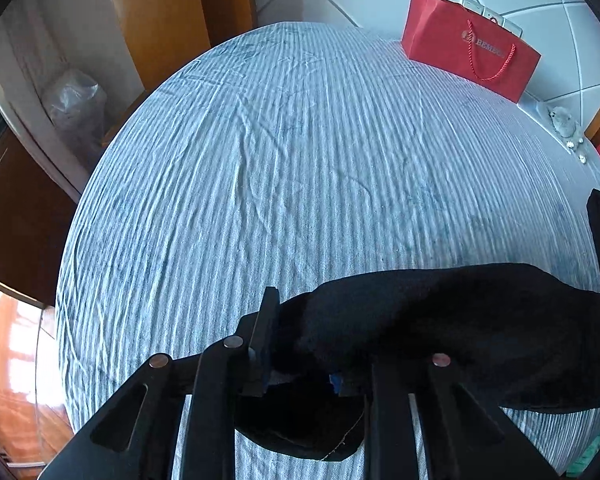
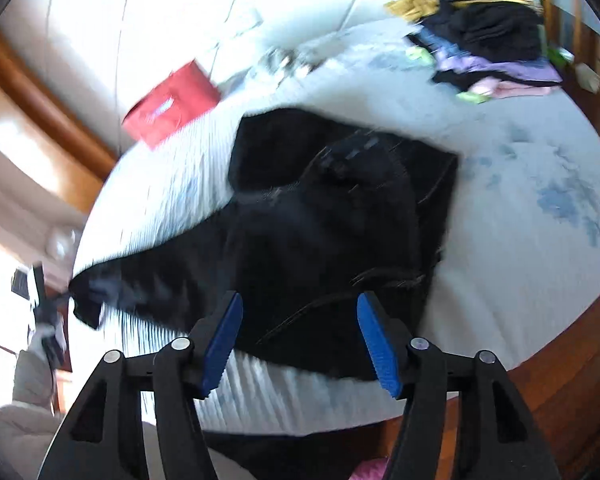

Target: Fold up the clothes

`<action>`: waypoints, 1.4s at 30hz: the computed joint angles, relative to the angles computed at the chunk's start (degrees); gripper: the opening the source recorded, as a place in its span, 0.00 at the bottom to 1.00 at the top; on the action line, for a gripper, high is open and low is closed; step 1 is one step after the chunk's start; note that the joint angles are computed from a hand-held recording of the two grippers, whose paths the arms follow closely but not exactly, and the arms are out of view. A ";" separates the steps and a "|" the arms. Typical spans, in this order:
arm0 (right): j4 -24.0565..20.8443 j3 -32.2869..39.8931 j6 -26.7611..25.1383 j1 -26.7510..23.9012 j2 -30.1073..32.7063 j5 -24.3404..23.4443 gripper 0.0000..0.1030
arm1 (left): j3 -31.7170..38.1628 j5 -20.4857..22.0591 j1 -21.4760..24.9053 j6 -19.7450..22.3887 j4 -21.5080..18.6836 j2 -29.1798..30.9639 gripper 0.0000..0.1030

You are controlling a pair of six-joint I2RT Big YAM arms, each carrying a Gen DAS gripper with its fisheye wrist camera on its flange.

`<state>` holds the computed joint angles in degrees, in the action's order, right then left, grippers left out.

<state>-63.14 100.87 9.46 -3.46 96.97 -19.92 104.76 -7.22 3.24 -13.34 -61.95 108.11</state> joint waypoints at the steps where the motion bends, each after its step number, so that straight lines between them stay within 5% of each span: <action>1: 0.21 1.05 0.62 -1.15 1.21 1.17 0.63 | 0.14 -0.54 -0.07 -0.48 -0.19 0.14 0.20; 10: -2.82 8.55 -0.47 -5.15 14.49 -6.59 0.63 | 3.15 -4.21 -1.09 -3.55 -4.53 1.90 0.22; 17: -2.85 5.94 0.46 -7.74 14.48 -10.38 0.63 | 5.14 -6.59 -1.84 -5.03 -6.22 3.62 0.22; 25: 0.56 5.30 2.71 -8.65 15.84 -16.21 0.62 | 4.05 -3.98 -1.04 -6.63 -4.57 3.09 0.23; 28: 0.72 6.85 1.39 -7.82 16.96 -16.61 0.37 | 3.54 -3.96 -1.15 -6.70 -4.18 2.80 0.23; 30: -0.28 8.83 -0.95 -7.05 17.94 -16.84 0.37 | 3.96 -3.95 -1.06 -6.48 -4.30 3.16 0.22; 36: -2.79 12.71 0.56 -6.75 20.88 -13.52 0.46 | 4.28 -3.35 -0.63 -6.18 -4.01 3.50 0.23; 37: -2.47 12.41 0.68 -6.75 20.64 -13.58 0.38 | 4.10 -3.20 -0.56 -6.21 -3.80 3.39 0.24; 40: -6.47 16.45 -7.37 -3.24 20.62 -0.34 0.12 | 3.13 -2.57 -0.35 -6.63 -3.15 2.70 0.24; 42: -7.74 19.03 -13.68 -1.14 19.76 9.62 0.11 | 3.05 -2.44 -0.38 -6.27 -3.51 2.45 0.24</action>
